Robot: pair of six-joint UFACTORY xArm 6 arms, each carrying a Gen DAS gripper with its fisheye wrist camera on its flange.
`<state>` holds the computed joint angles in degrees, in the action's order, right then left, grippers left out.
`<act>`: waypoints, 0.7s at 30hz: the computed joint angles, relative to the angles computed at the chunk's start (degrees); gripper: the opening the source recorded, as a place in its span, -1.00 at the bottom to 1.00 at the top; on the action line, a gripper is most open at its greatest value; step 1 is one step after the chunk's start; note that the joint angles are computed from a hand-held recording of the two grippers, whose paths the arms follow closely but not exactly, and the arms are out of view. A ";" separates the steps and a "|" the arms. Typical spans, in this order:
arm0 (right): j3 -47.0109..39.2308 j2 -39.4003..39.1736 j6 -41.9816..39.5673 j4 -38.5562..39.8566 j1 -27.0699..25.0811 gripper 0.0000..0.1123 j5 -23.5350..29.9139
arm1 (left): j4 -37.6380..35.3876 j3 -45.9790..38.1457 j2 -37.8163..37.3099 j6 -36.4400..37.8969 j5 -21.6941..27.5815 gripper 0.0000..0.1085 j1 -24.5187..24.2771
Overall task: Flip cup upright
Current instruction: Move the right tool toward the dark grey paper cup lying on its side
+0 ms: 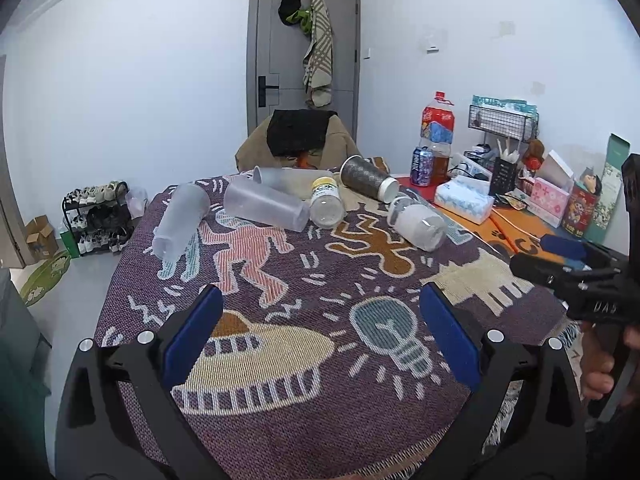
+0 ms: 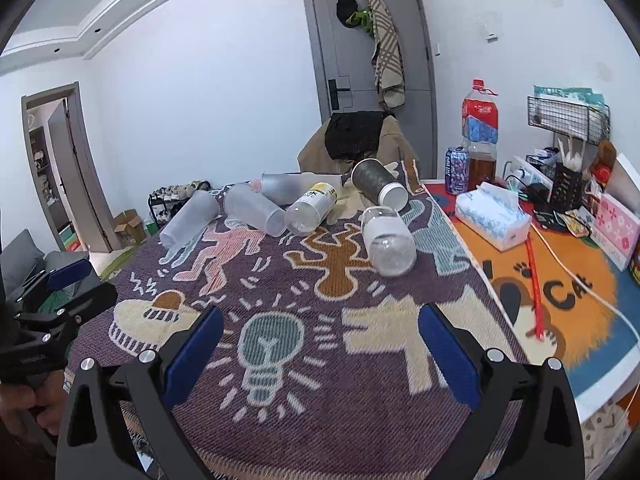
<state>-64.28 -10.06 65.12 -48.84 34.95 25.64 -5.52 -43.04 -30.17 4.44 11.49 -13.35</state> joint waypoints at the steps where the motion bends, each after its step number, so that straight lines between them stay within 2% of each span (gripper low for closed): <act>1: -0.67 0.56 -1.60 1.23 -0.53 0.70 -0.29 | -0.26 -0.86 1.05 0.04 -0.02 0.80 0.20; 6: -6.38 4.87 -12.72 10.04 -3.29 0.70 -0.42 | 0.99 -4.88 5.72 -1.60 -0.32 0.80 1.41; 11: -14.20 10.65 -23.06 17.40 -5.71 0.67 1.74 | 1.47 -9.89 10.76 -3.69 0.00 0.80 2.60; 16: -23.82 17.54 -33.94 27.27 -8.26 0.57 5.43 | 1.02 -14.67 15.04 -4.54 0.55 0.80 3.12; 21: -36.16 26.20 -41.13 33.19 -10.30 0.53 10.80 | 0.99 -19.43 19.45 -6.38 1.47 0.80 3.81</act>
